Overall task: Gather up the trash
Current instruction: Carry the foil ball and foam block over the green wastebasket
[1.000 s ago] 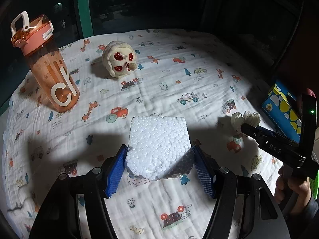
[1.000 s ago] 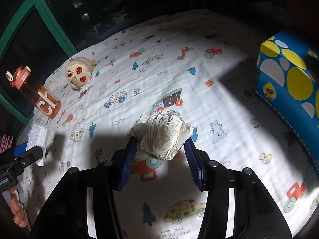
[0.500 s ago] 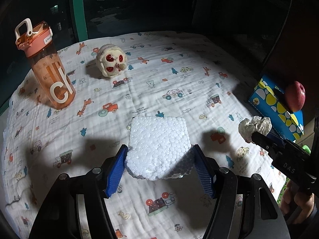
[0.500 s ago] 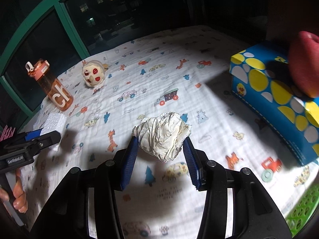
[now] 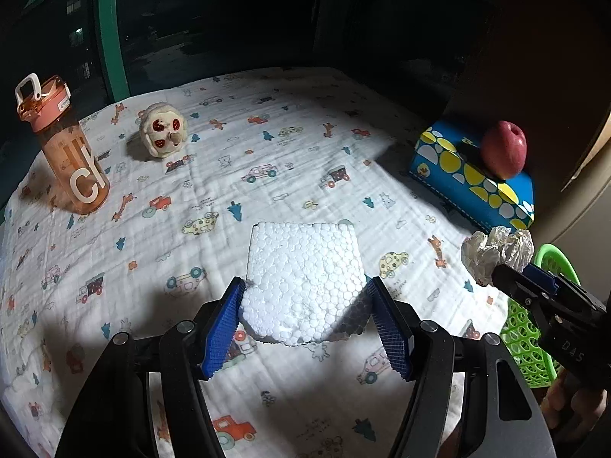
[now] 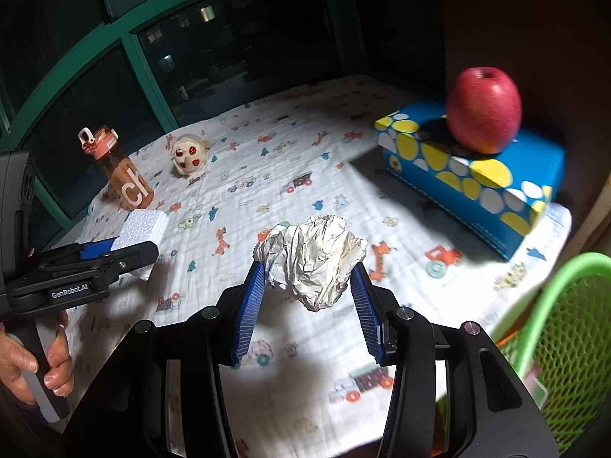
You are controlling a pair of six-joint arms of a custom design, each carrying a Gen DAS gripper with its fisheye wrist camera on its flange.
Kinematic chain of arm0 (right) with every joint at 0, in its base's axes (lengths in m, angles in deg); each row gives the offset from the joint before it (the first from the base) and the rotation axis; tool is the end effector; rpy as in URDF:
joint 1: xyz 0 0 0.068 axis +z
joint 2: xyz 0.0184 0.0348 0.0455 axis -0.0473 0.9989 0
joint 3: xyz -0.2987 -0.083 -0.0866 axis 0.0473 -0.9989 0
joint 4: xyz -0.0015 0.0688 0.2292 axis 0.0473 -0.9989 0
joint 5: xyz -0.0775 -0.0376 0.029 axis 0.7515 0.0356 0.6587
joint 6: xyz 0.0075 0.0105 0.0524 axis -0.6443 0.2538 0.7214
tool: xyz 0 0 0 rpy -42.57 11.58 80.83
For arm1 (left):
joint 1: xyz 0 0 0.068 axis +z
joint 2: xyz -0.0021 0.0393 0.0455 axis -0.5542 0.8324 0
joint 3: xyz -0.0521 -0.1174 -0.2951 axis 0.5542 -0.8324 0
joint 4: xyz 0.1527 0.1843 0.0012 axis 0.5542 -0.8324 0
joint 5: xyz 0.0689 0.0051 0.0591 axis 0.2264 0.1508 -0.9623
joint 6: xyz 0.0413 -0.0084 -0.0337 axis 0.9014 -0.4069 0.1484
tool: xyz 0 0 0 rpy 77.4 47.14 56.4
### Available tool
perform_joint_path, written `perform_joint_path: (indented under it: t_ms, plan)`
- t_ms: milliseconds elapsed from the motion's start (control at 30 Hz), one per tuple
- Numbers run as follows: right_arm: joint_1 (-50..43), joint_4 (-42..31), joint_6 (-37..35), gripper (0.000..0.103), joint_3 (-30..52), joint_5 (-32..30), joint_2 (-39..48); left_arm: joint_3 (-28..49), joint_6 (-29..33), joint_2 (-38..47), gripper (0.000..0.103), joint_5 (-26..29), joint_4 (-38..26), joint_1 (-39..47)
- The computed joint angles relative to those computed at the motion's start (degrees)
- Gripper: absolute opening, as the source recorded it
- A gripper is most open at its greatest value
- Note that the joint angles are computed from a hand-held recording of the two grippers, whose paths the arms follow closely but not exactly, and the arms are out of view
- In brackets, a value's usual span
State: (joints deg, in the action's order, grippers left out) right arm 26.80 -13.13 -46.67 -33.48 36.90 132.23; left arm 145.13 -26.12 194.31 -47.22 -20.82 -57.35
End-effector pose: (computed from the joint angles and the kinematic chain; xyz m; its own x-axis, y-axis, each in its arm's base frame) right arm 0.2552 0.1302 0.0936 -0.6491 0.3562 -0.6722 0.2415 0.9344 0.2619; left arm 0.3753 -0.1714 0.1114 -0.7189 0.3665 -0.5906 0.5212 0.8464 -0.1093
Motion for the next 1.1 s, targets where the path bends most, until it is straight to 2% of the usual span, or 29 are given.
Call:
perform_joint_path:
  t_ms: [400, 667, 867, 1100]
  plan:
    - [7.06, 1.73, 8.89, 0.047, -12.84, 8.50, -8.43, -6.85, -2.28, -3.88, 0.063, 0.30, 3.98, -7.24]
    - [12.04, -1.54, 15.55, 0.047, -18.05, 14.05, -14.15, -8.30, -3.08, -4.67, 0.063, 0.16, 4.76, -11.66]
    - [16.09, -7.44, 22.19, 0.047, -20.97, 18.22, -19.29, -8.22, -3.86, -5.41, 0.063, -0.34, 4.58, -15.17]
    - [22.43, -21.56, 33.54, 0.047, -22.68, 23.44, -27.09, -7.34, -4.43, -6.00, 0.063, -0.74, 3.93, -18.92]
